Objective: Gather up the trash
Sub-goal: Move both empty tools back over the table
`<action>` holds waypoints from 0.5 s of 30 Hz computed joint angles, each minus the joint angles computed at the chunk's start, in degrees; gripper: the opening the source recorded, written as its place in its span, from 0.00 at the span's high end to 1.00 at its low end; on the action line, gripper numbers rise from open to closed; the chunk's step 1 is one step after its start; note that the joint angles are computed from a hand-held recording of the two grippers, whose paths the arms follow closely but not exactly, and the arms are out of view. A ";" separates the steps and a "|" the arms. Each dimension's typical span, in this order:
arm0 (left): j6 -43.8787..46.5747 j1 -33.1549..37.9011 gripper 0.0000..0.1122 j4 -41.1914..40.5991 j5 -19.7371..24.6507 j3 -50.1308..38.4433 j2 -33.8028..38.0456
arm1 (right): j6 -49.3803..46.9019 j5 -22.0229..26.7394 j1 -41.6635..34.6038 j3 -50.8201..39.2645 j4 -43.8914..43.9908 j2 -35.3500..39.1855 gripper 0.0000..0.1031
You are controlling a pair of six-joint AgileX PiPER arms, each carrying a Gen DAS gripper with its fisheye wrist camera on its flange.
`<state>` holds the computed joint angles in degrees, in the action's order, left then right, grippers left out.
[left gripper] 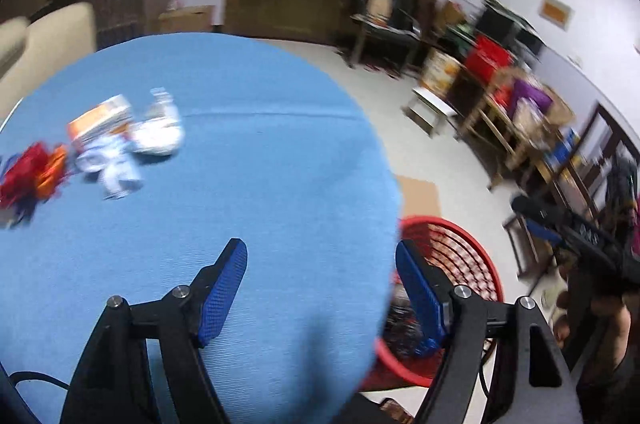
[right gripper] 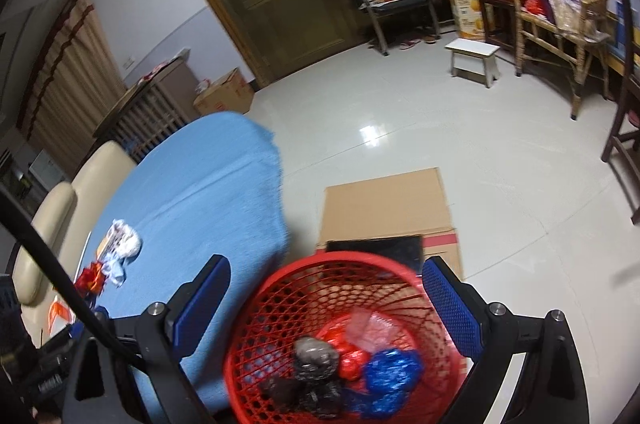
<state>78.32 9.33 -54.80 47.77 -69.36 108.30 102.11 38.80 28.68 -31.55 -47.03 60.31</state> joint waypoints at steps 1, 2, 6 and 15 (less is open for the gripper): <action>-0.64 1.50 0.31 0.05 0.06 -1.03 0.77 | -0.02 -0.62 0.68 -1.06 -0.01 1.83 0.05; -1.24 2.76 0.31 0.14 0.01 -1.97 1.54 | -0.28 -0.96 1.19 -1.98 0.16 3.19 0.05; -4.29 7.68 0.31 1.06 0.61 -6.60 5.19 | -0.80 -1.53 4.60 -6.98 -0.07 10.14 0.05; -11.68 15.20 0.31 2.85 0.84 -18.40 13.05 | -8.77 -3.27 8.72 -20.36 3.08 24.04 0.05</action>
<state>66.64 24.53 -51.95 48.60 -87.76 121.35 93.33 35.53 37.40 -51.91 -43.95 84.35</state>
